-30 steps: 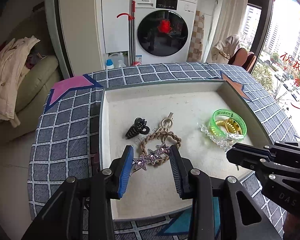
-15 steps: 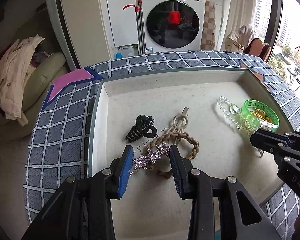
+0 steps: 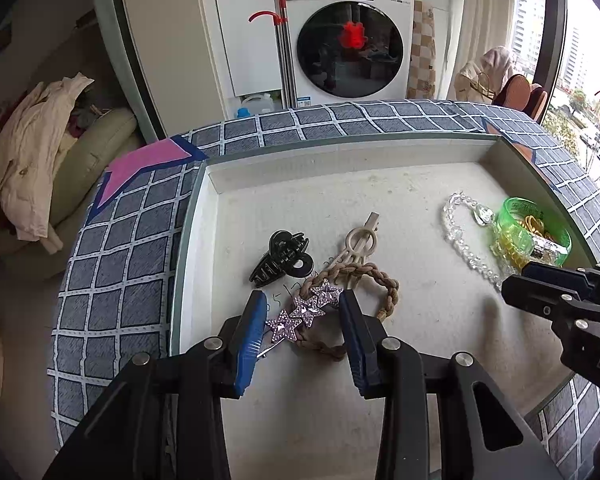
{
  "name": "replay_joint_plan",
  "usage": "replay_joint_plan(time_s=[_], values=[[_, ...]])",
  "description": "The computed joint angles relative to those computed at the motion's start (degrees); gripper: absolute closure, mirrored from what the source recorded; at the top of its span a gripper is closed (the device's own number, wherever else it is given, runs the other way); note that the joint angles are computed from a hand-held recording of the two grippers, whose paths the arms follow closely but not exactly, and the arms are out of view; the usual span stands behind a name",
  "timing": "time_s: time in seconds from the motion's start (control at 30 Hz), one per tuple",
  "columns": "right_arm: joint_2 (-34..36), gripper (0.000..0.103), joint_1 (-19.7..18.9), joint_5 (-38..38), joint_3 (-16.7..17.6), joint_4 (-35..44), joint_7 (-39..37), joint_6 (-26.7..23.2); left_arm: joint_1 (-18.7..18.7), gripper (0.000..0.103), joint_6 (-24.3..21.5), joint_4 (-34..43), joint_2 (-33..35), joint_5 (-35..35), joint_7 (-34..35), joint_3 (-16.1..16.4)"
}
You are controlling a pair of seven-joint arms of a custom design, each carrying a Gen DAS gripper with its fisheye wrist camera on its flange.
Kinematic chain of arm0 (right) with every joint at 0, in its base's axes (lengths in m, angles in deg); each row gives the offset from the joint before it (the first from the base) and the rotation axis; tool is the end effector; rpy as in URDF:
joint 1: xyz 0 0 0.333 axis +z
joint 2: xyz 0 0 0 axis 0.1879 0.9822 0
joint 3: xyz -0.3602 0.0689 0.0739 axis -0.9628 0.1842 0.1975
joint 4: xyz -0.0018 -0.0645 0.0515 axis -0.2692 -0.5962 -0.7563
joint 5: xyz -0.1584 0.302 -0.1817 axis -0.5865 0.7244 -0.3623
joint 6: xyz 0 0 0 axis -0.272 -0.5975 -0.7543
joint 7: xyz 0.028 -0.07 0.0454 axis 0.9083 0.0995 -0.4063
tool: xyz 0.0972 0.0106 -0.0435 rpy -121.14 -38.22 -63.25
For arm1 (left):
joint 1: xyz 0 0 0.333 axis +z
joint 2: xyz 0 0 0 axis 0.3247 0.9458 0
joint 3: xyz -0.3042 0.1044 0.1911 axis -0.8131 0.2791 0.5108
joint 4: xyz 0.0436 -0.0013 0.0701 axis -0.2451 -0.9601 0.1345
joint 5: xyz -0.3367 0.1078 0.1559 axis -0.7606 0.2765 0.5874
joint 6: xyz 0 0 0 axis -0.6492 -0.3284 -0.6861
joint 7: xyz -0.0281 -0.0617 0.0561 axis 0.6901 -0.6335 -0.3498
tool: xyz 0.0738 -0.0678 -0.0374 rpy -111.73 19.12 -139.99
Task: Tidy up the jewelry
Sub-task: 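Carry the star clip and crystal chain into the tray and open both tools, then withdraw both tools from the tray toward the orange coil tie and keychain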
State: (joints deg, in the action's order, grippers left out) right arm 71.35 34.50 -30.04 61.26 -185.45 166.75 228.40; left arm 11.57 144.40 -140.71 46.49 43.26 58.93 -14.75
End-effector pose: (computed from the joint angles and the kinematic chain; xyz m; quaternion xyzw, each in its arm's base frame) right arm 0.4101 0.3082 0.4981 -0.6182 0.7276 -0.1415 0.2615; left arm 0.4533 -0.0796 0.4791 -0.5214 0.7915 -0.2505 0.1972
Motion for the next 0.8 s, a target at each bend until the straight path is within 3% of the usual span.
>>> replay_joint_plan(time_s=[0.03, 0.33, 0.37, 0.43, 0.73, 0.77, 0.8], values=[[-0.5, 0.057, -0.1, -0.5, 0.1, -0.5, 0.6, 1.0, -0.5, 0.046, 0.1, -0.1, -0.1, -0.7, 0.6, 0.4], [-3.8, 0.052, -0.8, -5.4, 2.4, -1.9, 7.3, 1.1, -1.5, 0.045, -0.5, 0.1, -1.0, -3.8, 2.7, 1.2], [-4.3, 0.051, -0.8, -5.5, 2.5, -2.1, 7.8, 1.1, -1.7, 0.044, -0.6, 0.1, -1.2, -4.2, 3.0, 1.4], [-5.2, 0.051, -0.8, -5.4, 2.6, -2.6, 8.3, 1.1, -2.2, 0.027, 0.0, -0.1, -1.6, -5.2, 3.7, 1.7], [-7.5, 0.05, -1.2, -5.0, 3.4, -3.9, 9.0, 0.3, -2.7, 0.025, -0.6, 0.1, -2.6, -7.0, 4.6, 1.9], [-7.5, 0.049, -1.2, -5.0, 3.5, -3.9, 9.0, 0.3, -2.6, 0.019, -0.4, 0.1, -2.6, -6.9, 4.6, 1.8], [-7.4, 0.049, -1.2, -4.8, 3.5, -3.8, 8.9, 0.2, -2.5, 0.0, -0.1, 0.0, -2.7, -6.8, 4.4, 1.6]])
